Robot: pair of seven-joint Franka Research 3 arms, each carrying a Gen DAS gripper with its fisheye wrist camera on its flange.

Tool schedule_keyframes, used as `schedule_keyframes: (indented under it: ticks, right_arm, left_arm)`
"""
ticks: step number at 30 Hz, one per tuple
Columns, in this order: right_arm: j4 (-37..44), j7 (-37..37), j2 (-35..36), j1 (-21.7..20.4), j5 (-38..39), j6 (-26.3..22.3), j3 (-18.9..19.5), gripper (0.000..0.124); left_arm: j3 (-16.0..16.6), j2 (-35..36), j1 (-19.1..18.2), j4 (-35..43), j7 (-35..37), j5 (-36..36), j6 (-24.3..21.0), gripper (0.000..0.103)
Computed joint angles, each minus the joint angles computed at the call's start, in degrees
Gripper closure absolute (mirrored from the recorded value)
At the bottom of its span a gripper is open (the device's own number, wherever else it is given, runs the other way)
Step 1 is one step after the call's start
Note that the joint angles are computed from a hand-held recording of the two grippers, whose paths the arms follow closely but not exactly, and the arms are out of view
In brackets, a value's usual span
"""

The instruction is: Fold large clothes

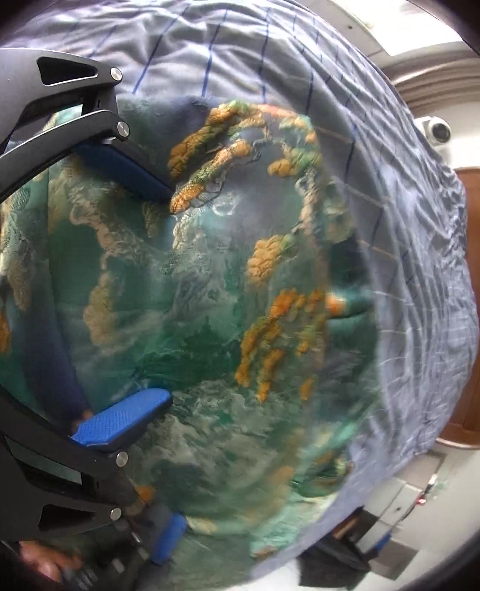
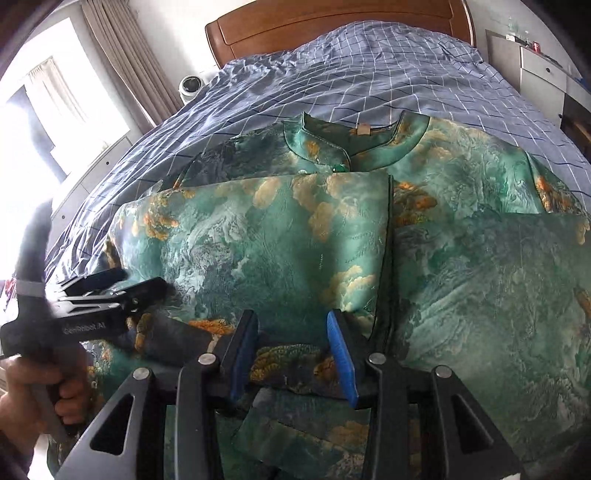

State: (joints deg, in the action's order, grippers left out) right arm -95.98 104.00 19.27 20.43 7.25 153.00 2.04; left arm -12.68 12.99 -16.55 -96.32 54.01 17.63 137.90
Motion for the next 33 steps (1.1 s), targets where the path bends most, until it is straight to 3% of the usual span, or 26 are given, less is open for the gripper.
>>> schedule_keyframes:
  ticks: [4, 10, 12, 14, 19, 21, 23, 25, 27, 29, 31, 33]
  right_arm:
    - [-0.11, 1.69, 0.58, 1.33, -2.92, 1.16, -1.27, 0.084]
    - [-2.38, 2.91, -0.46, 1.72, -4.63, 3.48, -1.41, 0.084]
    - [-2.69, 3.21, -0.6, 1.98, -5.34, 3.74, -1.56, 0.084]
    - [-2.09, 3.72, -0.43, 2.23, -6.15, 2.77, -1.8, 0.084]
    - [-1.81, 5.07, -3.75, 1.93, -5.73, -2.05, -1.06, 0.083]
    - [-2.51, 4.15, -5.0, 1.18, -3.84, -2.63, 0.11, 0.078]
    - [-0.43, 5.18, -4.41, 1.28, -3.97, -8.5, 0.24, 0.077]
    - [-3.22, 11.19, -7.44, 2.78, -7.86, -7.79, -0.93, 0.077]
    - [-10.73, 13.66, -13.75, 1.4, -10.83, -0.73, 1.09, 0.077]
    - [-18.36, 21.96, -21.59, 2.71, -23.92, 3.6, 0.3, 0.077]
    - [-24.81, 31.46, -28.7, -0.04, -36.76, 4.9, 3.2, 0.068]
    - [-30.07, 38.07, -34.71, -3.56, -43.98, 4.47, 6.87, 0.056]
  left_arm:
    - [0.22, 0.87, 1.12, 2.91, -0.53, -2.76, 5.28, 0.002]
    - [0.6, 9.53, 2.15, 9.76, 1.32, -5.28, 2.05, 0.001]
    - [1.81, 8.47, 0.64, 7.49, 0.89, -1.27, 4.24, 0.001]
    - [1.67, 7.1, 0.25, 6.86, 0.74, -0.58, 2.63, 0.001]
    - [-0.73, -3.08, 2.77, -5.76, 4.81, -6.47, 7.91, 0.001]
    - [-0.75, -2.49, 2.35, -5.11, 4.92, -6.54, 4.45, 0.001]
    - [-0.27, -2.83, 0.68, -3.57, 3.0, -1.9, -0.01, 0.002]
    - [-0.9, -7.56, 0.85, -7.73, 4.01, -3.47, 2.78, 0.002]
    - [-1.61, -14.74, 1.01, -15.1, 6.66, -8.06, 8.37, 0.002]
    - [-2.05, -21.99, 0.17, -22.53, 6.21, -8.21, 12.18, 0.001]
    - [-3.28, -28.66, -0.32, -29.13, 2.49, -5.72, 13.93, 0.001]
    - [-4.45, -34.17, -1.08, -34.36, -1.23, -4.51, 13.9, 0.001]
